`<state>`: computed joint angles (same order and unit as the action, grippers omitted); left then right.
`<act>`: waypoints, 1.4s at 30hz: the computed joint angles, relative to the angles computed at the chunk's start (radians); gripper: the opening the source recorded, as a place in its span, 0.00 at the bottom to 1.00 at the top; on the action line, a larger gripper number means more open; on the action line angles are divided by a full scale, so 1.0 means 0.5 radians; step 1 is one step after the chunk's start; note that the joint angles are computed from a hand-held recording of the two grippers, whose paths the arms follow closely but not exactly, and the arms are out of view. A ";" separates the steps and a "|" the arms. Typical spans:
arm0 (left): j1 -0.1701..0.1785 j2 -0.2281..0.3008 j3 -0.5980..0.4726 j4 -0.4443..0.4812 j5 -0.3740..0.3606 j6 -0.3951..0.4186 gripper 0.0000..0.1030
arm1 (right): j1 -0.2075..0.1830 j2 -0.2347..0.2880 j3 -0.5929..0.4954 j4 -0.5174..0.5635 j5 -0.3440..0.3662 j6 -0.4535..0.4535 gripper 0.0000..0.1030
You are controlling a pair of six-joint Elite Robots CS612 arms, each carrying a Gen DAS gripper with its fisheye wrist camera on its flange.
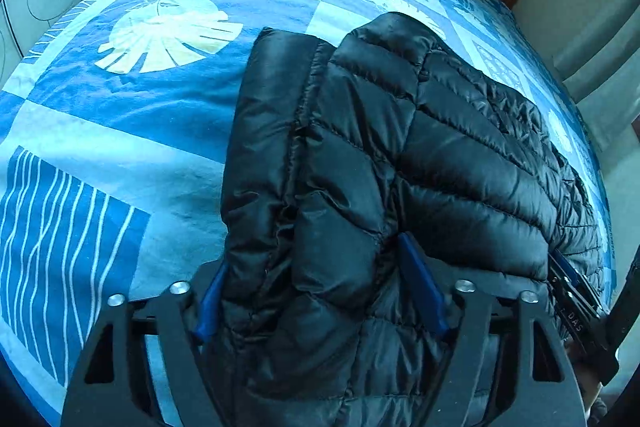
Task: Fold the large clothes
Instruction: 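Grasp the side of the folded jacket with both grippers, then lift the jacket side with the left gripper, fold it over, and open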
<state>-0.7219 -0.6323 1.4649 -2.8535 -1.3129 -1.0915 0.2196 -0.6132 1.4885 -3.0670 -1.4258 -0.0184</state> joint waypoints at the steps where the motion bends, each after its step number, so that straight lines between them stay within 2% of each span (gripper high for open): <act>1: -0.004 0.001 0.000 -0.006 0.004 0.008 0.63 | 0.001 -0.001 0.002 -0.003 -0.005 -0.001 0.43; 5: -0.020 0.001 -0.007 -0.004 0.041 0.040 0.53 | 0.007 -0.004 0.003 -0.010 -0.021 0.000 0.43; 10: -0.047 -0.014 -0.019 0.047 0.109 0.102 0.35 | 0.007 -0.003 0.007 -0.019 -0.025 -0.004 0.43; 15: -0.071 -0.041 -0.019 0.076 0.186 0.109 0.24 | 0.012 -0.006 0.011 -0.039 -0.043 -0.007 0.43; 21: -0.118 -0.101 0.002 0.091 0.322 0.118 0.20 | 0.004 -0.028 0.044 -0.088 -0.007 0.002 0.44; 25: -0.159 -0.138 -0.020 0.093 0.406 0.154 0.19 | -0.030 -0.089 0.134 -0.170 0.025 0.040 0.57; 29: -0.203 -0.138 -0.121 0.120 0.485 0.265 0.19 | -0.063 -0.161 0.251 -0.312 -0.072 -0.042 0.64; 33: -0.258 -0.091 -0.305 0.194 0.560 0.422 0.19 | -0.151 -0.244 0.376 -0.396 -0.095 -0.018 0.66; 36: -0.301 -0.012 -0.488 0.278 0.597 0.560 0.19 | -0.226 -0.292 0.456 -0.447 -0.075 0.027 0.67; 42: -0.370 0.231 -0.976 0.568 0.653 0.788 0.19 | -0.368 -0.350 0.574 -0.533 -0.061 0.106 0.69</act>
